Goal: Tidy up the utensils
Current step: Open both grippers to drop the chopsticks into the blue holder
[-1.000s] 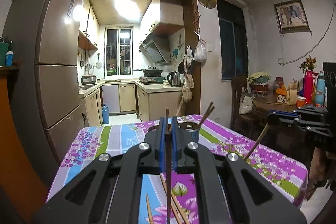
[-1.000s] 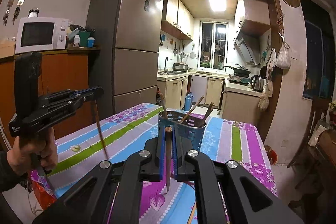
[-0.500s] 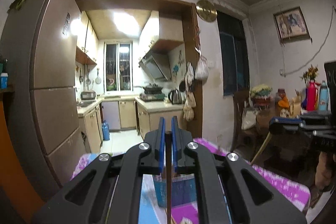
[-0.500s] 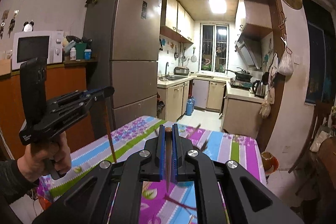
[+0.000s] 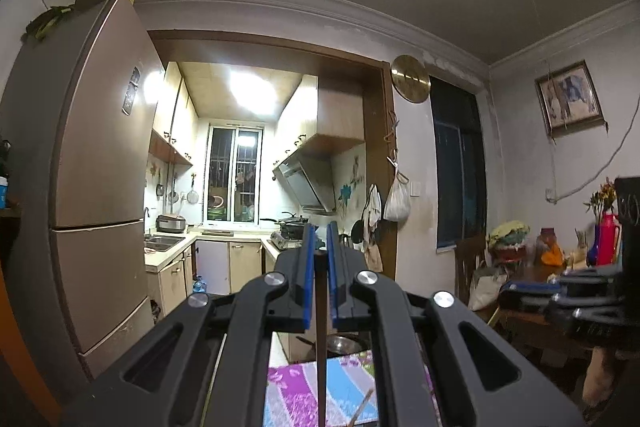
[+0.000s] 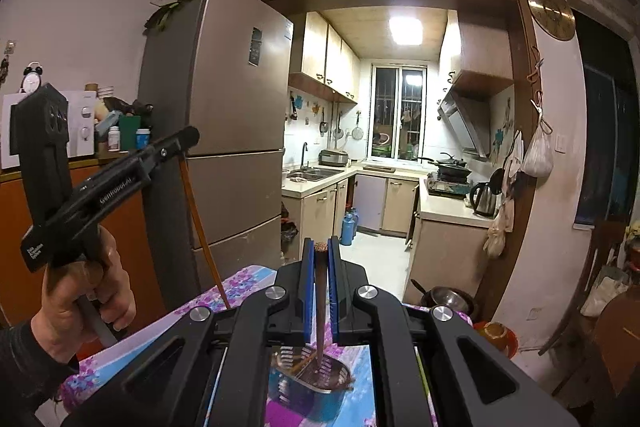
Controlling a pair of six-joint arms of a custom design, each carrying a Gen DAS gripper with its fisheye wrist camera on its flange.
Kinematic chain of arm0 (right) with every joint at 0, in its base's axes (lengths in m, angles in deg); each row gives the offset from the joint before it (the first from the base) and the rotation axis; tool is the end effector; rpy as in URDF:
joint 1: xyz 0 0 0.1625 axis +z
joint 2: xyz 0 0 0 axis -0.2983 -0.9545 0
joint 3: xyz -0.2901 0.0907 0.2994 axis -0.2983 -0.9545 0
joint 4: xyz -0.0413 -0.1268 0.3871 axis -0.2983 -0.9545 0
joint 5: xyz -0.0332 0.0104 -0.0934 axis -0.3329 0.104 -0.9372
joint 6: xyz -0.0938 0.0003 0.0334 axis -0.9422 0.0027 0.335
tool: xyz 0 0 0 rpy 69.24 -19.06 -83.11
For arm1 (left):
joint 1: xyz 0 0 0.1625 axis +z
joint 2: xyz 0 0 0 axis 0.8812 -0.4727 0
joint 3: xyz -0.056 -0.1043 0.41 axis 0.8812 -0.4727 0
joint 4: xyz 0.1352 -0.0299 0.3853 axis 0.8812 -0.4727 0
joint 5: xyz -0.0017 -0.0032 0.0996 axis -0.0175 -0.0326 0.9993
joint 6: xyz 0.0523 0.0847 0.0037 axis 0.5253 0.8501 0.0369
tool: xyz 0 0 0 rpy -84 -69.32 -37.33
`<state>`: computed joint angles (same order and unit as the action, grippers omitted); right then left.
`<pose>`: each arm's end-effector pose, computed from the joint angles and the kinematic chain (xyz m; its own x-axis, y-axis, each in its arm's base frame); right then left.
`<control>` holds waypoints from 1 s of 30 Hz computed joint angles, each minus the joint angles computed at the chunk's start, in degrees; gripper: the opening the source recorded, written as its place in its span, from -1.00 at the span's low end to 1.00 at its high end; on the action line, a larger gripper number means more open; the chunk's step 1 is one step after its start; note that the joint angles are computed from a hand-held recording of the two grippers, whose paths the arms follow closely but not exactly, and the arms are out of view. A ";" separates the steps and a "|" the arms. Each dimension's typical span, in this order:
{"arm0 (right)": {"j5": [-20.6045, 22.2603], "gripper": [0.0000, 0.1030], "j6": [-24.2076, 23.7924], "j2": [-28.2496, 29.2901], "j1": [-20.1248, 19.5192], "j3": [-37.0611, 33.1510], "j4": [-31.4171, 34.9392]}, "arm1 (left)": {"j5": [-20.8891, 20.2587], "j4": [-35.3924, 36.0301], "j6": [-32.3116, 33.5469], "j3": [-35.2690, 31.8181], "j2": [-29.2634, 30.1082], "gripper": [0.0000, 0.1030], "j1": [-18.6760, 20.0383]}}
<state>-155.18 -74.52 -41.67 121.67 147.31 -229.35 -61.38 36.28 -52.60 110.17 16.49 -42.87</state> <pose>0.2768 -0.4851 0.5054 -0.5086 -0.6652 0.5466 -0.7894 0.1068 -0.6045 -0.5217 -0.4150 0.2367 -0.7201 -0.0080 -0.6938 0.6874 -0.1443 -0.7118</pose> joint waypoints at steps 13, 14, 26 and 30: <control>-3.45 -0.85 1.86 8.81 -3.16 -4.29 1.53 | 2.50 18.80 -17.61 -7.44 5.72 -0.91 7.81; -3.60 -0.85 1.84 9.08 -3.35 -4.23 1.43 | 2.49 19.92 -18.86 -7.80 6.02 -0.91 8.27; -4.40 -0.84 1.92 10.42 -4.11 -4.32 1.49 | 1.31 26.34 -23.96 -10.05 7.16 -0.90 10.14; -4.24 -0.84 1.86 10.39 -4.38 -4.32 1.36 | 0.76 26.16 -23.99 -9.89 6.94 -0.90 10.16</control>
